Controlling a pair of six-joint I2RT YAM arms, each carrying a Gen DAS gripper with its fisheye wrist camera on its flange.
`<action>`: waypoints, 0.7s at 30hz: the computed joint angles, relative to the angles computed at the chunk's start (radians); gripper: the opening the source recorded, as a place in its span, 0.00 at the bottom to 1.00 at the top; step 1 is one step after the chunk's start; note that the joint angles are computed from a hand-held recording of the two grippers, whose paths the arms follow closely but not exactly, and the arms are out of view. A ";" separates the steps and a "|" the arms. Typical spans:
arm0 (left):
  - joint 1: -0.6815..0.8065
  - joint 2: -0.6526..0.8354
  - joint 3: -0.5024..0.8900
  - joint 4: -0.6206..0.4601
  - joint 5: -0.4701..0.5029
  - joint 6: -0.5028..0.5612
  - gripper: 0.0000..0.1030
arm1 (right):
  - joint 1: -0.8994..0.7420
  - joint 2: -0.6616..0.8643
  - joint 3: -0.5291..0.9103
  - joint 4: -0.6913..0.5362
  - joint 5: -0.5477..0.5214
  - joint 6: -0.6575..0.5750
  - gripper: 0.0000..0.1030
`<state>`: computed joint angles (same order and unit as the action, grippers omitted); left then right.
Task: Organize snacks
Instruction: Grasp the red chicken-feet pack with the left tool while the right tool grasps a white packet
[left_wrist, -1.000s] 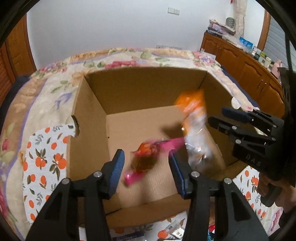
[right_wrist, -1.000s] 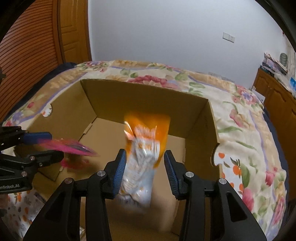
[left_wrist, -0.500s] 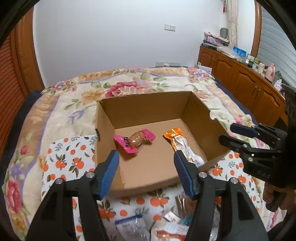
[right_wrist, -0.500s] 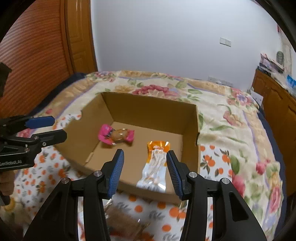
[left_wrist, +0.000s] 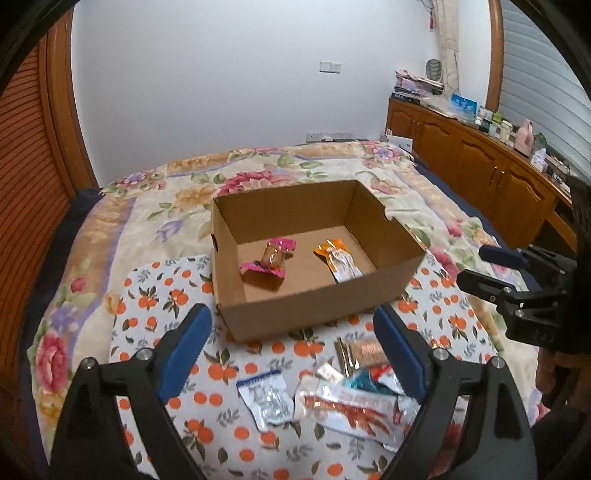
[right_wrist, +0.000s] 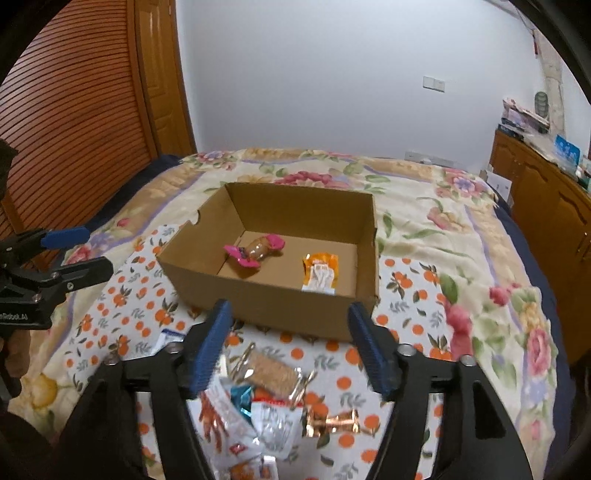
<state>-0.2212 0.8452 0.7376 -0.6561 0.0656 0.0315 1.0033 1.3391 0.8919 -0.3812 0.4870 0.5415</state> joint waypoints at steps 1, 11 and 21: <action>-0.006 -0.026 -0.010 -0.021 -0.002 -0.003 0.87 | 0.016 -0.017 -0.014 -0.005 0.009 0.020 0.76; -0.041 -0.175 -0.124 -0.087 -0.013 -0.040 0.88 | 0.130 -0.072 -0.146 0.011 0.083 0.145 0.85; -0.062 -0.139 -0.296 0.010 0.010 -0.115 0.88 | 0.175 0.051 -0.273 0.194 0.012 0.219 0.81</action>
